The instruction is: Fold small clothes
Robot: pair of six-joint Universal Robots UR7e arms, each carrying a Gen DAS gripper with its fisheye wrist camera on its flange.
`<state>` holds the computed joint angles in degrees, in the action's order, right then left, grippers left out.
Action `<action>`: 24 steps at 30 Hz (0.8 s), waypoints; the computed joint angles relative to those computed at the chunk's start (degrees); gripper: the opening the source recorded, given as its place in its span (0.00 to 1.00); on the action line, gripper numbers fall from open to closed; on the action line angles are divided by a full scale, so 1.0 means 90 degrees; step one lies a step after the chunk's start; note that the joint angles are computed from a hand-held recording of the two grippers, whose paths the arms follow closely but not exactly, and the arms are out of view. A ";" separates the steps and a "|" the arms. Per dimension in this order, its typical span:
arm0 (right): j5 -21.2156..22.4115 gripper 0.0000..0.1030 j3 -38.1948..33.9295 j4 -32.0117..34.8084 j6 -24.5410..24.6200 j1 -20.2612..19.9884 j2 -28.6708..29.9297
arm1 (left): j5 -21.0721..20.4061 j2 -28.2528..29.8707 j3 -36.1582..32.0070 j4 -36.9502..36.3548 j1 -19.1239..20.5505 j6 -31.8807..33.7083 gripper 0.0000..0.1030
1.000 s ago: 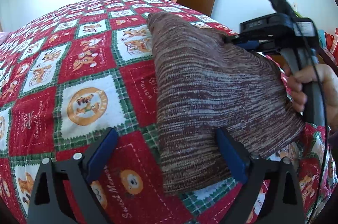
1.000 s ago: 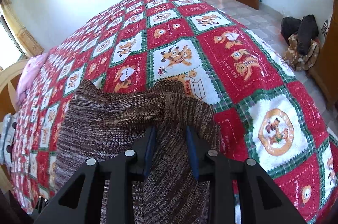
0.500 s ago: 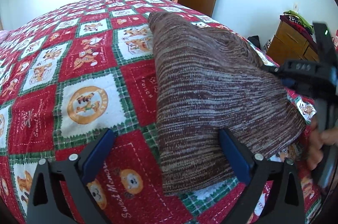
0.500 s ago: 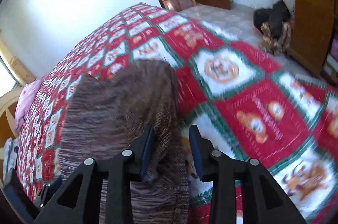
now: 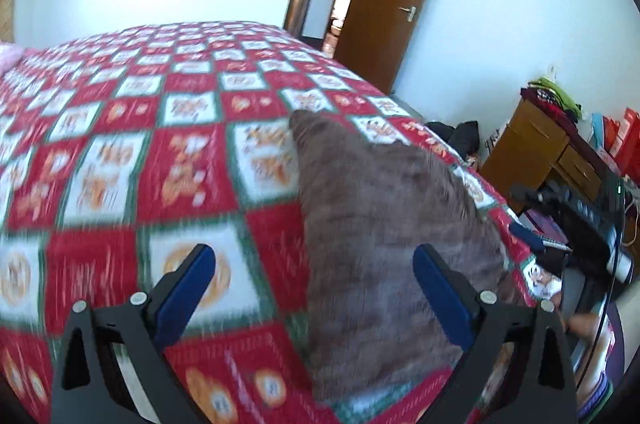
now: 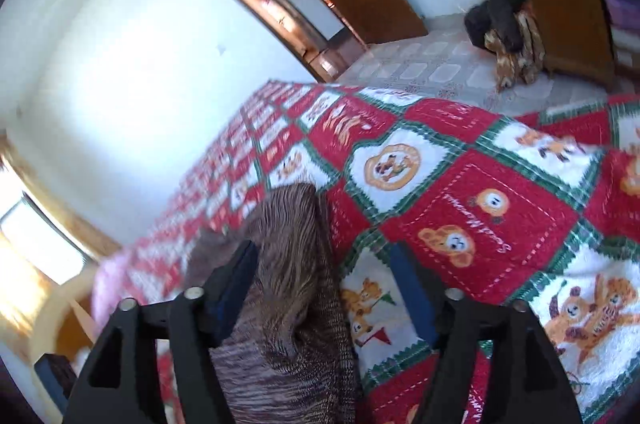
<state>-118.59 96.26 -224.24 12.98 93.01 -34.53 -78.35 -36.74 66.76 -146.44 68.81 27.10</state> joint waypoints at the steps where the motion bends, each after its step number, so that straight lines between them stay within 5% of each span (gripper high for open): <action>1: 0.0087 0.70 0.0030 0.0049 0.0145 -0.0041 -0.0031 | 0.0048 0.0148 -0.0235 0.0148 -0.0036 -0.0007 0.98; 4: 0.0321 0.70 0.0058 0.0479 0.0502 -0.0142 -0.0133 | -0.0032 0.0638 -0.1008 0.0742 -0.0054 -0.0161 0.93; 11: -0.0095 0.70 -0.0344 0.1458 -0.0049 0.0031 -0.0041 | 0.0084 0.1694 -0.2533 0.2135 0.0024 -0.1027 0.80; 15: -0.0538 0.70 -0.0731 0.2099 -0.0385 0.0156 0.0113 | 0.0485 0.1567 -0.1974 0.1441 -0.0087 -0.0532 0.84; 24: -0.1278 0.70 -0.1173 0.3291 -0.0721 0.0357 0.0224 | 0.0408 0.1505 -0.1824 0.1241 -0.0049 -0.0427 0.84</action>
<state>-130.09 85.70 -194.62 6.50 96.23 -32.51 -74.68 -23.20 50.35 -135.28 68.36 23.26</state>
